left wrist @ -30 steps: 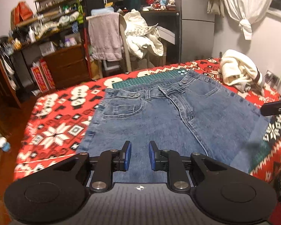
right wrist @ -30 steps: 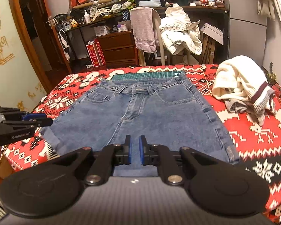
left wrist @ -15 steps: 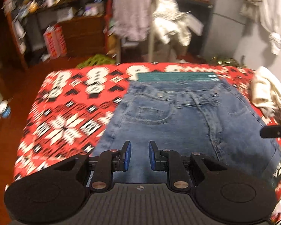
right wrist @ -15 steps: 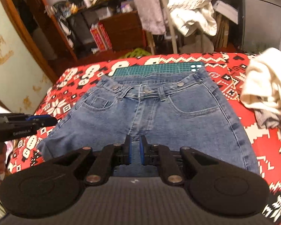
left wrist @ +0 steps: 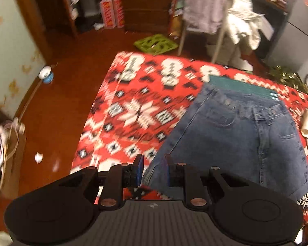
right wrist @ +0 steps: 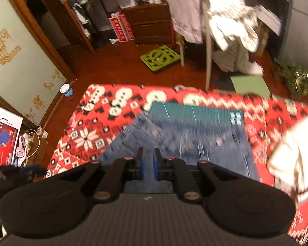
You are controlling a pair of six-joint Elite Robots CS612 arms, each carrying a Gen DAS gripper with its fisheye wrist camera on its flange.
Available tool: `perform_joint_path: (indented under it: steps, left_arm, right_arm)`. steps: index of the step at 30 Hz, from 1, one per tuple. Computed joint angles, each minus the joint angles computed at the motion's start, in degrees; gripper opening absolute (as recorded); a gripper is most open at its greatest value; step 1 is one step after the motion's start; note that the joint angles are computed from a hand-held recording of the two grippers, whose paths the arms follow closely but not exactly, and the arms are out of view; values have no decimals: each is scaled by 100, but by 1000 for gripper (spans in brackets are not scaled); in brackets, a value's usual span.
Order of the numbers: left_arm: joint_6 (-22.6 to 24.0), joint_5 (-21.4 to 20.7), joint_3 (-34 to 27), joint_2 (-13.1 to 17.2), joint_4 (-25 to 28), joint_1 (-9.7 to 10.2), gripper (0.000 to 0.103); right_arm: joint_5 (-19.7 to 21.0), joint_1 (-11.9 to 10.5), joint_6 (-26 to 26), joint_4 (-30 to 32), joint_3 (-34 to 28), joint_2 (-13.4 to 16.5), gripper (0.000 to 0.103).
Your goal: Fold clothes
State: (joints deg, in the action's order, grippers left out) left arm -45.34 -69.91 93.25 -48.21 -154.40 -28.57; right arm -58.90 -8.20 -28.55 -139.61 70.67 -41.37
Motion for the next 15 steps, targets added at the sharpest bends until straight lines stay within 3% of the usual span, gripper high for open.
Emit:
perform_joint_path:
  steps: [9,15]
  left_arm:
    - [-1656,-987,272,261,-618,208,20]
    - [-2601,-1224,366,510,-1152,314,22]
  right_arm:
    - [41,337,-670,356,-1088,724,10]
    - [-188,510,-1108,652,-1785,1309,10]
